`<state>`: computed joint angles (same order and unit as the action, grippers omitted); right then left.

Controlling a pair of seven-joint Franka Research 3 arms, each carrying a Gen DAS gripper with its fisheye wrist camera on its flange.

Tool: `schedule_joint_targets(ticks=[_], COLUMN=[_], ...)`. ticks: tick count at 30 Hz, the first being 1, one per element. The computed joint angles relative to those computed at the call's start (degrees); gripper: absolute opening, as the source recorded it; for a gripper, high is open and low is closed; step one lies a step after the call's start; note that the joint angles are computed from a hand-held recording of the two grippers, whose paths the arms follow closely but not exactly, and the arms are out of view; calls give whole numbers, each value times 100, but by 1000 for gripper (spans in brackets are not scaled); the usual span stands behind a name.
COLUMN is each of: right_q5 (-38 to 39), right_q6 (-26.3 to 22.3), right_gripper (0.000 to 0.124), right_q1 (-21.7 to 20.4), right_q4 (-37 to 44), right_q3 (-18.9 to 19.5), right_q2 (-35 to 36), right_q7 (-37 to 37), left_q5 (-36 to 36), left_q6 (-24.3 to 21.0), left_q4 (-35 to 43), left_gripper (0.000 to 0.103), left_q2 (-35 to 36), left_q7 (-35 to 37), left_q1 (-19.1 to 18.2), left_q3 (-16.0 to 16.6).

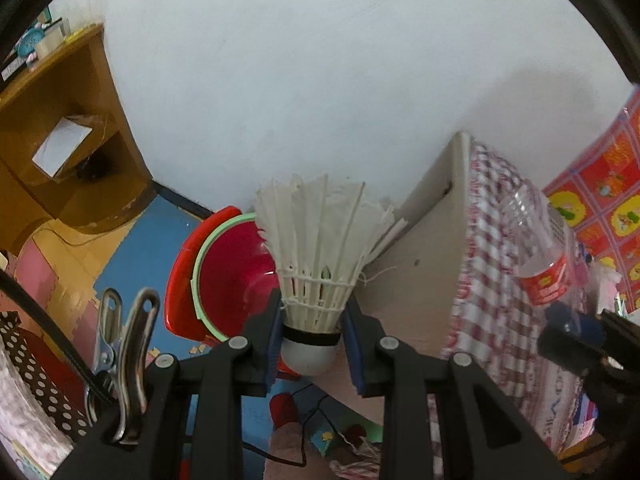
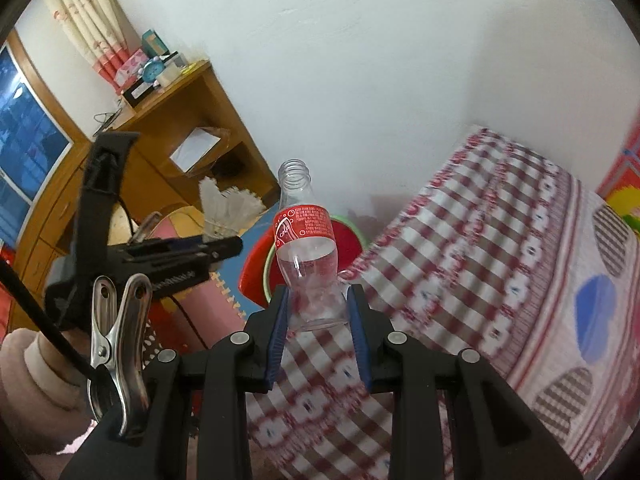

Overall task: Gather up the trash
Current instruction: 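Carry the shuttlecock and bottle with both grippers over the red bucket, then open the left gripper to drop the shuttlecock into the red bucket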

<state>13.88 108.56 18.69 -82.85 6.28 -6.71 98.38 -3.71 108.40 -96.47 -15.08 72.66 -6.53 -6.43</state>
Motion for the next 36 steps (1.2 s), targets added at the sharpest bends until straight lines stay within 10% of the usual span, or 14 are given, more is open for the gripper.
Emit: schedule_joint_targets(ticks=[36], right_q5=[-445], right_q6=[-1535], right_gripper=[30], right_q1=[933], right_q4=[4127], right_q3=[-140], right_q2=[3746], right_q7=[881], left_q5=[-663], left_q6=[1493], left_q4=[-1544], left_gripper=[29], left_q2=[932], left_q7=[539], left_q1=[671], left_q3=[260])
